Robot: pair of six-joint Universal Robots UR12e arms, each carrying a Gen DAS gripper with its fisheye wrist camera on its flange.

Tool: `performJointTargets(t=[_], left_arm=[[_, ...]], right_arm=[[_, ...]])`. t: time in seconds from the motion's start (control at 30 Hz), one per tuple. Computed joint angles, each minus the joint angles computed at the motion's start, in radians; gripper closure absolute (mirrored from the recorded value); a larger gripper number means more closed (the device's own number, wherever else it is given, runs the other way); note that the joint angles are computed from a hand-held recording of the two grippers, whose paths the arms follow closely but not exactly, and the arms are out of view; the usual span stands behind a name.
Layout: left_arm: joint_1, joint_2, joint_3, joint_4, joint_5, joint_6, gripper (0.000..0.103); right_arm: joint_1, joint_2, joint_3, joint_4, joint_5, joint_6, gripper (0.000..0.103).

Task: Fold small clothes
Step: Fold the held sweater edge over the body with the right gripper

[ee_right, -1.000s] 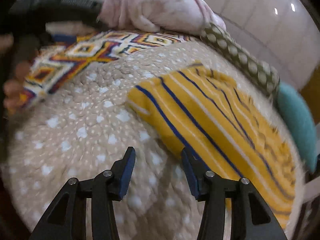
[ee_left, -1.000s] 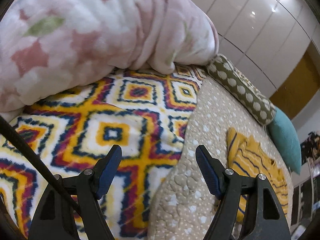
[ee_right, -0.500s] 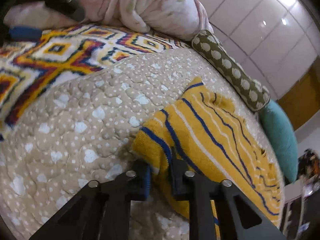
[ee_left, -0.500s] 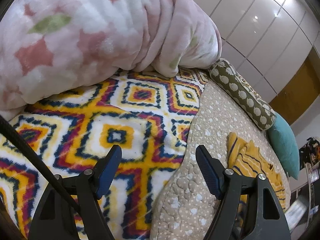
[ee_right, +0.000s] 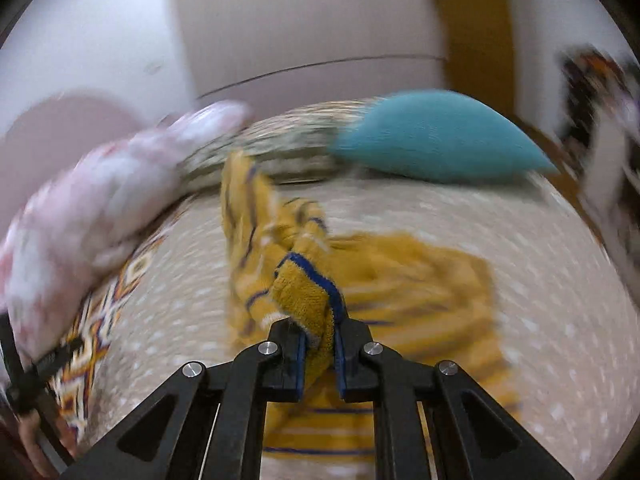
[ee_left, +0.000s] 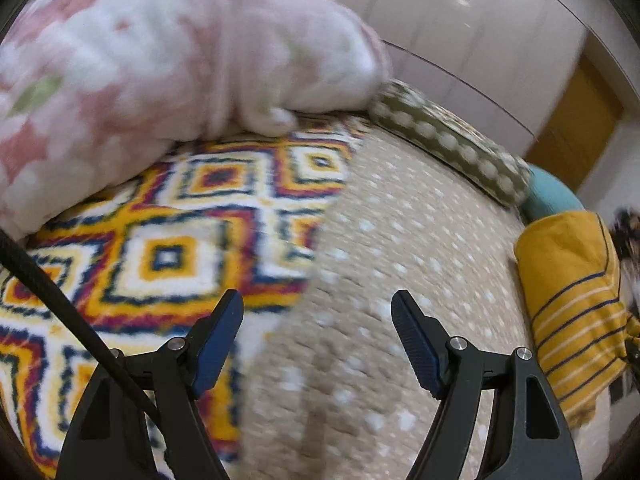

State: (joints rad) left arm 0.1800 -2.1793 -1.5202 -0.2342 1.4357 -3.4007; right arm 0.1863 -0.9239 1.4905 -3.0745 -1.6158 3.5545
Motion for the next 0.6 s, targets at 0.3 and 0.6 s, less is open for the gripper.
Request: performJointTargets(t=[0.3,0.6], left_arm=[[-0.087,-0.016,0.04,-0.111,-0.151,0.191,0.028],[-0.183,-0.063,0.158,-0.29,-0.285,0.335,0.024]], right_arm=[[-0.131,-0.021,0.203,-0.099,0.176,0.28,0.091],[-0.166,-0.018,0.262,-0.242,0.301,0.295,0.091]])
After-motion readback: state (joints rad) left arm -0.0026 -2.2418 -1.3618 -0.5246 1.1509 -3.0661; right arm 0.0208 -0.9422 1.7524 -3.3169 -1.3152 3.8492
